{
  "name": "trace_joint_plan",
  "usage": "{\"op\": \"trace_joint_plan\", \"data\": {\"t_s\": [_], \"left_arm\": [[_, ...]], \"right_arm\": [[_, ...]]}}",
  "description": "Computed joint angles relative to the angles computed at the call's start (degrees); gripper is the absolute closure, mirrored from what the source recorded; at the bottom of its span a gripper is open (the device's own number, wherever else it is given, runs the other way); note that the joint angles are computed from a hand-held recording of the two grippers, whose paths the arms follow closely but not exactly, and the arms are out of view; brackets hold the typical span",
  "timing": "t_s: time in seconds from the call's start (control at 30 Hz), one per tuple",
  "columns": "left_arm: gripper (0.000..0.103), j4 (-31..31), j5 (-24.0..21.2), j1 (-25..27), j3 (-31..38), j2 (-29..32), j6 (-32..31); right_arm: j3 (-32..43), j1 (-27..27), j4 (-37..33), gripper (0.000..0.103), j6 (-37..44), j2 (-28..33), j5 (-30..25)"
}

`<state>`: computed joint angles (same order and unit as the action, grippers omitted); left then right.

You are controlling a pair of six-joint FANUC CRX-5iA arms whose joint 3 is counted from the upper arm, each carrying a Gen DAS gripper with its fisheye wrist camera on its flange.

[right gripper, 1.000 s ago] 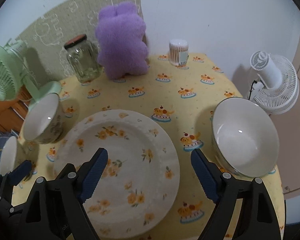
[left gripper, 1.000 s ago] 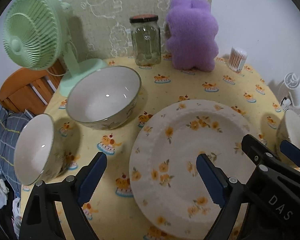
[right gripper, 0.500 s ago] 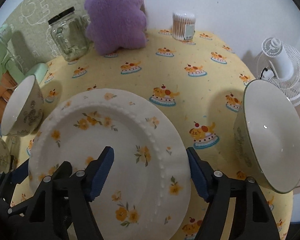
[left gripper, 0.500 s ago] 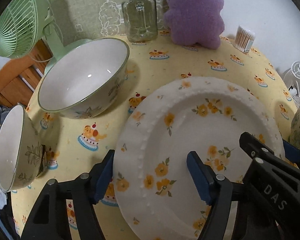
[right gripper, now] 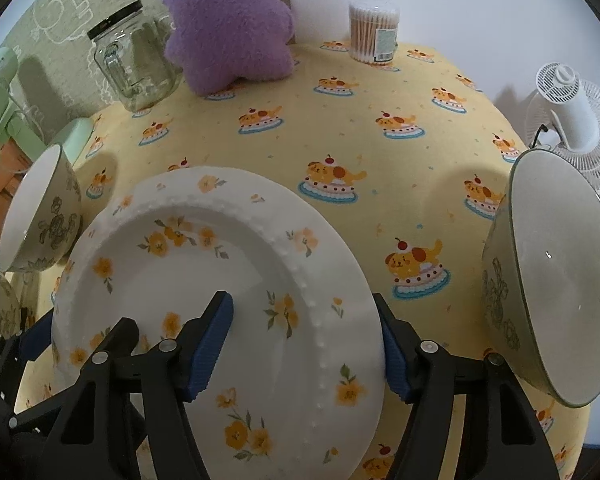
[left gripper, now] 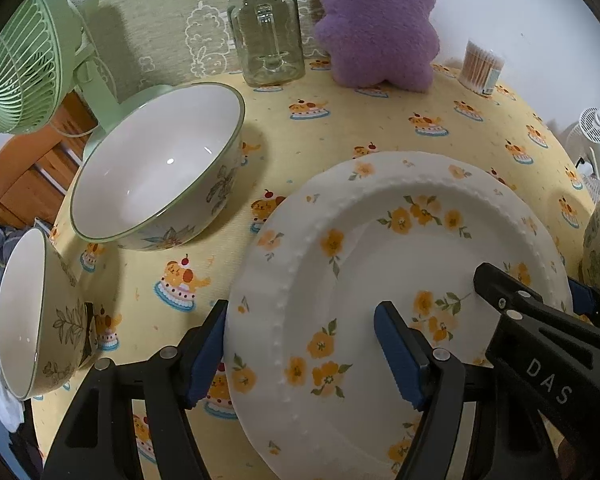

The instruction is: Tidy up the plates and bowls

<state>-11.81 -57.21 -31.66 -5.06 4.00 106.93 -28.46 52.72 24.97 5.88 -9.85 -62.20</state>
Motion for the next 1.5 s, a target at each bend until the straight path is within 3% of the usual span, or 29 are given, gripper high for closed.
{"op": "trace_joint_plan", "data": {"t_s": [0.47,0.83,1.5], "left_arm": [[0.031,0.6,-4.1,0.5,0.5,-1.1,0.2],[0.031,3.2,-5.0,2.8,-1.4,-5.4,-3.8],[0.033,14.1,-5.1,8.2,-10.1,-20.2,-18.6]], "right_arm": [[1.4,1.0,-1.3,0.040,1.1,-0.4,-2.5],[3.3,4.5,-0.1,0.041,0.3,-1.0,-7.1],[10.4,21.7,3.8,0.041,-16.0,-2.0,-29.3]]}}
